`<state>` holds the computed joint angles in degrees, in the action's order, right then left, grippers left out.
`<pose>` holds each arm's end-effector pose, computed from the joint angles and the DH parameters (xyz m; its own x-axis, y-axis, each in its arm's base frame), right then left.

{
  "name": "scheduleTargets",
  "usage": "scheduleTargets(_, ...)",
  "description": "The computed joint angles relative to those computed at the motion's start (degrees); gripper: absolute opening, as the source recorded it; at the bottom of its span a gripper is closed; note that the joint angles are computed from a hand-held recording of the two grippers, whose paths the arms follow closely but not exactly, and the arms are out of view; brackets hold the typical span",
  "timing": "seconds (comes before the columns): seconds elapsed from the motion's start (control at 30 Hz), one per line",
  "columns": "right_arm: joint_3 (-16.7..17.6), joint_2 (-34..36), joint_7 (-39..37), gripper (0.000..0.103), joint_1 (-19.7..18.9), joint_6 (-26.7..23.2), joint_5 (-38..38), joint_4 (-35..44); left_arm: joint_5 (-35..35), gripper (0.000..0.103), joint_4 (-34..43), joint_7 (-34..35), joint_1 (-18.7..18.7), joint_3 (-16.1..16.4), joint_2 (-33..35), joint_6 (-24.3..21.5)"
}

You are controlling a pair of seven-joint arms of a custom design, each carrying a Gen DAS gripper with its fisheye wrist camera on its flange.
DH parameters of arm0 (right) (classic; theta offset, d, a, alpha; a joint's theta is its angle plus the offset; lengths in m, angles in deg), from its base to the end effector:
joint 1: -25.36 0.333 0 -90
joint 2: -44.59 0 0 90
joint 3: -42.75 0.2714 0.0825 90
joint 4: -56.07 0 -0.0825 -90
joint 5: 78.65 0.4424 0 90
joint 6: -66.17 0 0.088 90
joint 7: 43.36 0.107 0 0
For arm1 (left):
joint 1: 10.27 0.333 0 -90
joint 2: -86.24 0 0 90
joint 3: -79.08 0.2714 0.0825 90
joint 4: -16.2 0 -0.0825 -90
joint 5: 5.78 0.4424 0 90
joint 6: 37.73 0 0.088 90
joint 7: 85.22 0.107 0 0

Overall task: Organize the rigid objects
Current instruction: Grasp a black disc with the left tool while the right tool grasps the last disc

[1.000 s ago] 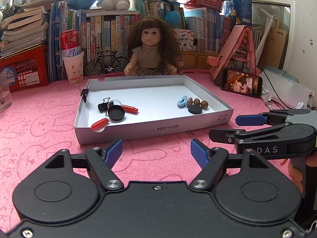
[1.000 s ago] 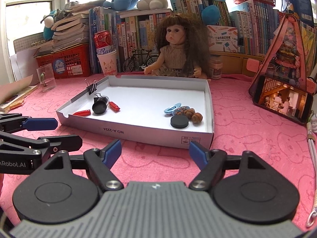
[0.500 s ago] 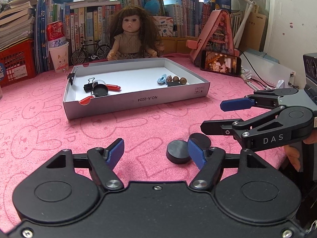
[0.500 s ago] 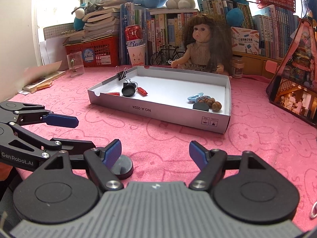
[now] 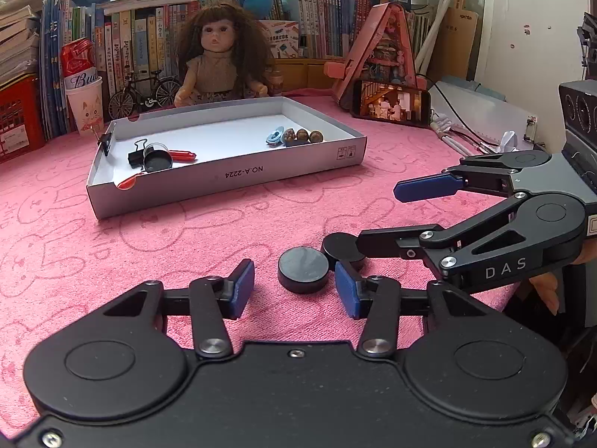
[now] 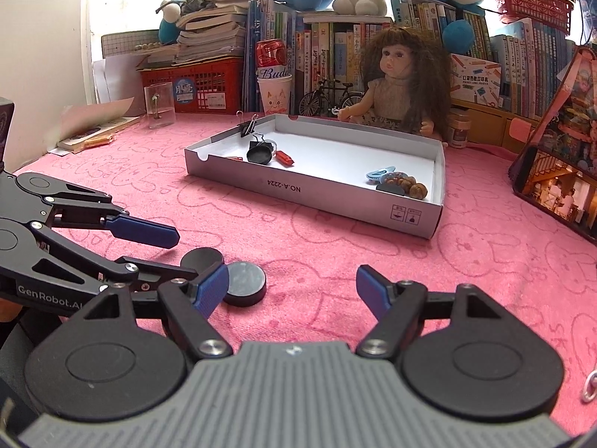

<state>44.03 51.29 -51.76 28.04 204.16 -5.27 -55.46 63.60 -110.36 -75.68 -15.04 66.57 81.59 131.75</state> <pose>0.6615 0.0515 0.3893 0.7929 -0.6094 -0.0063 -0.3202 -0.4078 -0.8551 0.5493 -0.2373 0.4001 -0.0464 -0.9979 0.0456 -0.5744 -0.0107 -0.8185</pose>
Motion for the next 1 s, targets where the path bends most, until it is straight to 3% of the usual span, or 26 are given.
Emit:
scheduleTargets(0.27,0.1,0.1,-0.1,0.084,0.0,0.2,0.2,0.0,1.8,0.029,1.3,-2.8,-0.4,0.5,1.3,-0.1)
scheduleTargets(0.63,0.2,-0.8,-2.3,0.084,0.6,1.2,1.9,-1.6,5.2,0.029,0.4,-7.5,-0.6,0.3,-0.6,-3.3)
scheduleTargets(1.0,0.1,-2.4,-4.4,0.061,2.1,2.3,3.8,-4.2,5.7,0.029,-0.4,-9.1,-0.2,-0.4,-1.4,-4.6)
